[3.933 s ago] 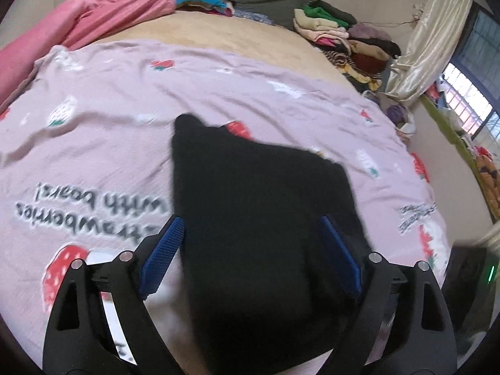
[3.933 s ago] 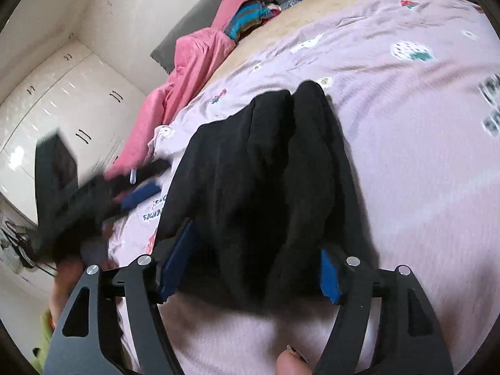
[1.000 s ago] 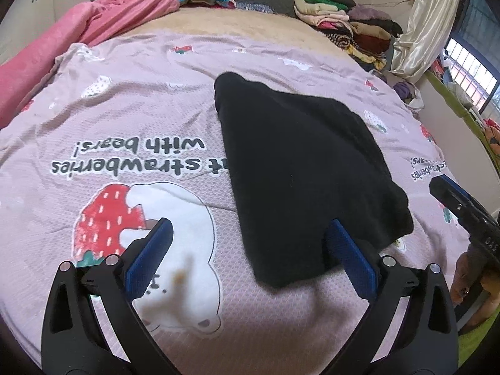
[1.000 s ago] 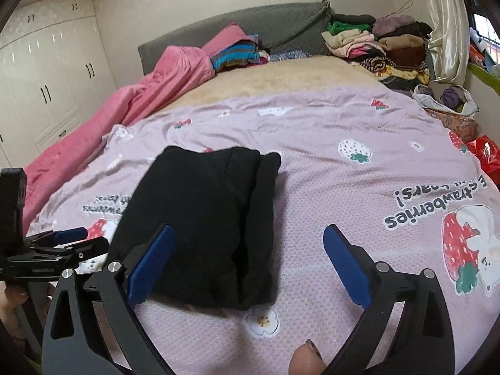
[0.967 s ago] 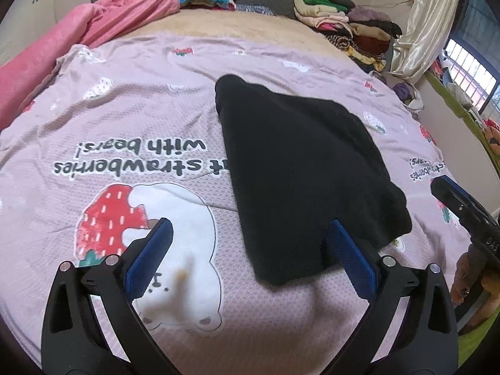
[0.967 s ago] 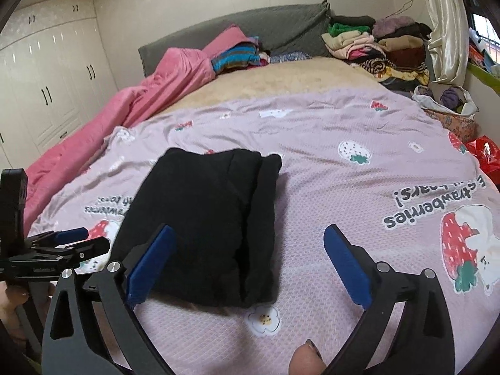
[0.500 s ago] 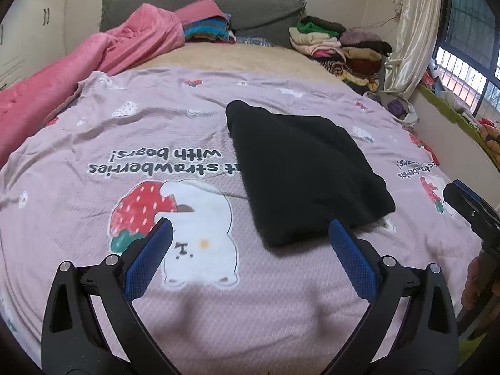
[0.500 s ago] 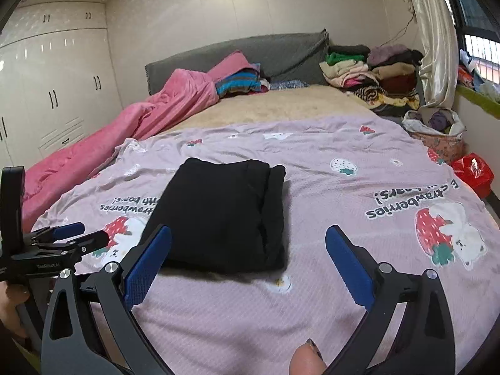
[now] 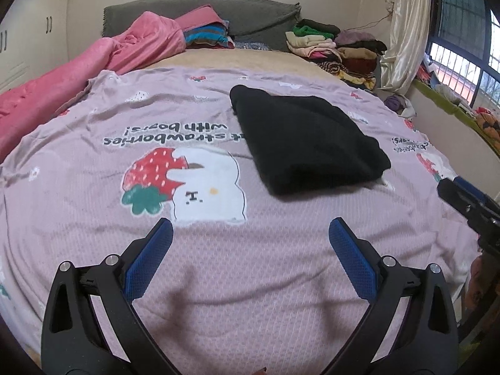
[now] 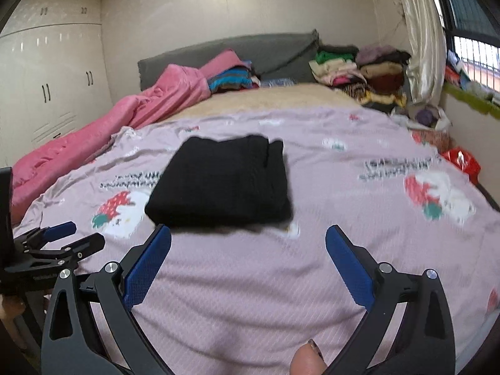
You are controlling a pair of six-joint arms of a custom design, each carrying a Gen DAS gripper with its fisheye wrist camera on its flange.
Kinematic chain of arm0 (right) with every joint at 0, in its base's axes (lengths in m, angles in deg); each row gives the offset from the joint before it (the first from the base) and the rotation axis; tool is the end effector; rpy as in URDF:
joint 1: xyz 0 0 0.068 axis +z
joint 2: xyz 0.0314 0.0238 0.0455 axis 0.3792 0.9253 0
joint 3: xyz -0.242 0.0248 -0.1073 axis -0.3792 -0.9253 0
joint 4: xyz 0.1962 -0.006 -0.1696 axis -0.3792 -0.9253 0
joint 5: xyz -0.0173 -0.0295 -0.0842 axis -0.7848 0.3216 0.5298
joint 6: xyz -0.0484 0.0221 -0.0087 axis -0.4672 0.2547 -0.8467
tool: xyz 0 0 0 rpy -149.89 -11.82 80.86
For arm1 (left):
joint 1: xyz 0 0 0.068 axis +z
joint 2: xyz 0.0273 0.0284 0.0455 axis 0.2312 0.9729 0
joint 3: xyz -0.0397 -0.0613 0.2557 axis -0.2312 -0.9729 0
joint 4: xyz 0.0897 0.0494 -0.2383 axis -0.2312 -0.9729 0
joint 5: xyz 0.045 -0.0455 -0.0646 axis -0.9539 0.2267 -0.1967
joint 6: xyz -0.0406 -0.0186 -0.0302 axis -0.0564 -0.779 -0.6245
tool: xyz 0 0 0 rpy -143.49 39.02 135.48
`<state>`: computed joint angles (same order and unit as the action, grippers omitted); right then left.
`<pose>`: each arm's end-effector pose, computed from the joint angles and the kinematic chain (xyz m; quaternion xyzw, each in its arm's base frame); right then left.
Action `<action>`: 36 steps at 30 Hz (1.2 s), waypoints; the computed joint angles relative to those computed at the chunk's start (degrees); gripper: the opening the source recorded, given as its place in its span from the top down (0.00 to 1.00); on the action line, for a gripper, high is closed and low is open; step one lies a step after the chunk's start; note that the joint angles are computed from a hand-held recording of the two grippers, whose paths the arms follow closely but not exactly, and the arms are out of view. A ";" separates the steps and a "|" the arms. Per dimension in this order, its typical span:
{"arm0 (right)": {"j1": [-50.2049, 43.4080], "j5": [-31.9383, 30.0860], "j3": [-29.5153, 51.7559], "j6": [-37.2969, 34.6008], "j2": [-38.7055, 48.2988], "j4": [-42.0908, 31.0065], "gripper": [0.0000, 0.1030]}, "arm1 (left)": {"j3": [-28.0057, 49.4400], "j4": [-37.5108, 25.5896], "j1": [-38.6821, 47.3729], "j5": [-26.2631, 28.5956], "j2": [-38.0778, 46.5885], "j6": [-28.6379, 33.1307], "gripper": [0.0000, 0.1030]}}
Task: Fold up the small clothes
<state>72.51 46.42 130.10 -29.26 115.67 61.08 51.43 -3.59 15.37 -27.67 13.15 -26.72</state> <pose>0.2192 0.2255 0.1794 0.0847 0.8704 0.0184 0.4846 0.3388 -0.0019 0.1538 0.1587 0.8916 -0.1322 0.4031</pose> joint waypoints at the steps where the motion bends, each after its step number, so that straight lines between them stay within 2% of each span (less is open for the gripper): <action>1: 0.28 0.43 0.51 1.37 0.76 -1.18 0.04 | -0.50 0.35 0.09 0.29 -0.08 0.00 0.09; 5: 1.53 2.84 1.71 4.00 2.56 -4.31 0.04 | -0.92 0.40 0.73 1.27 0.14 0.48 0.09; 14: 3.27 4.17 1.58 7.26 5.30 -5.95 0.04 | -0.80 -0.77 1.70 2.72 1.79 0.50 0.09; 24: 2.86 1.63 1.47 7.84 8.57 -4.89 0.04 | 0.28 -1.13 0.77 -0.02 3.96 0.56 0.09; 36: 2.22 0.72 0.41 7.47 7.83 -3.88 0.04 | 0.09 -0.69 0.16 -2.60 4.04 0.64 0.09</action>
